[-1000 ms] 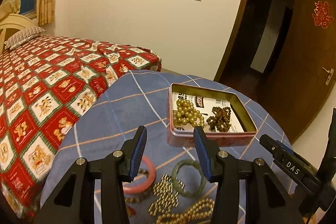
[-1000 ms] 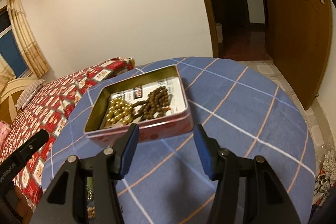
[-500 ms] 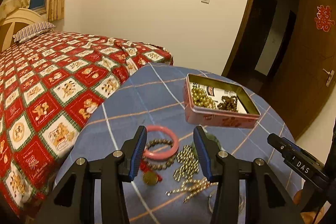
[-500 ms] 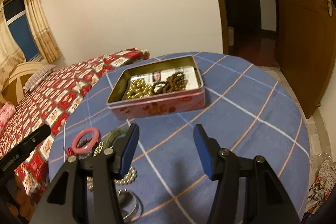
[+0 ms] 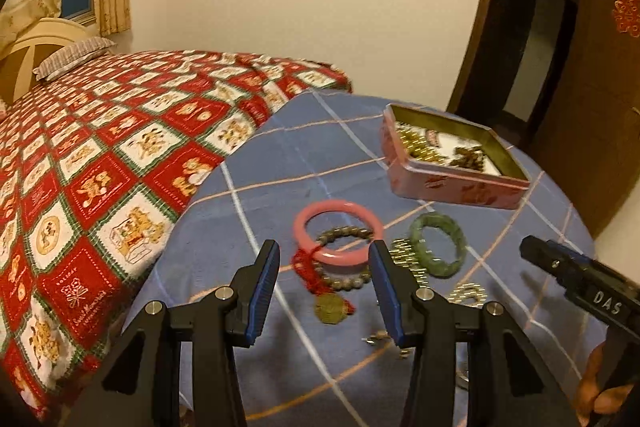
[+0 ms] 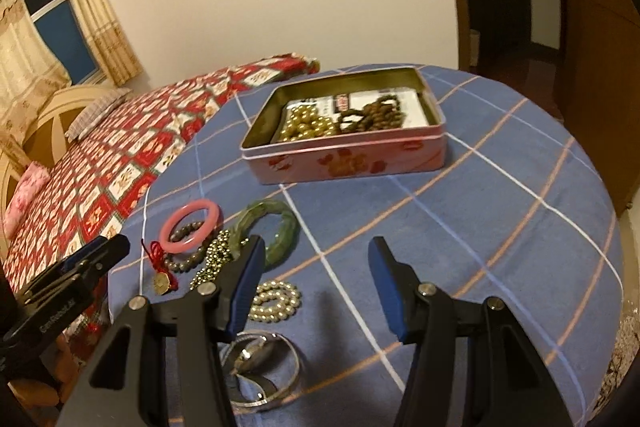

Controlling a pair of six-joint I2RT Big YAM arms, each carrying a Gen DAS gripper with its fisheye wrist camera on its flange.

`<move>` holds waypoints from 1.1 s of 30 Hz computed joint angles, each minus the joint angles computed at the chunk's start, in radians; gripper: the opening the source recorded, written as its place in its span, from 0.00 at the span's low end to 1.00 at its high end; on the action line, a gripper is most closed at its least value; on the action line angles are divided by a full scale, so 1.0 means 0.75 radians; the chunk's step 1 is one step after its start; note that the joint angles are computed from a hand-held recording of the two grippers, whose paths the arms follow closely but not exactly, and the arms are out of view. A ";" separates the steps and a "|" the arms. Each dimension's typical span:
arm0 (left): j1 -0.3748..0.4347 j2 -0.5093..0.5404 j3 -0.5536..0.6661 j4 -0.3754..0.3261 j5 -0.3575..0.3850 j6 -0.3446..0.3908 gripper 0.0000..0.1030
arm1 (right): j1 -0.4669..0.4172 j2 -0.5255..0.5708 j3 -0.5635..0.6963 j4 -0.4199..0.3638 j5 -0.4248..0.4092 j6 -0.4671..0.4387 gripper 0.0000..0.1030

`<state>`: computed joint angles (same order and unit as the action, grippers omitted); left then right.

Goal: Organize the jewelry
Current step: 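Withdraw both tools from the tin back toward the loose jewelry, then grasp the pink bangle with the left tool while the right tool grasps the green jade bangle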

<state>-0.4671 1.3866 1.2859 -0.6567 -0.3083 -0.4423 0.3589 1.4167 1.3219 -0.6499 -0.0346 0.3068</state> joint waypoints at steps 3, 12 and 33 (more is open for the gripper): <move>0.024 0.010 0.003 -0.007 0.015 -0.008 0.46 | -0.004 0.051 0.050 -0.025 -0.037 -0.006 0.55; 0.107 0.189 0.189 -0.113 0.119 0.054 0.46 | 0.013 0.246 0.271 -0.179 -0.092 -0.083 0.49; 0.111 0.358 0.344 -0.229 0.167 0.175 0.11 | 0.014 0.296 0.302 -0.252 -0.027 -0.171 0.11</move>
<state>-0.3836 1.6551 1.5439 -0.8288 -0.1827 -0.3110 0.3697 1.6384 1.5480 -0.8391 -0.0545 0.1782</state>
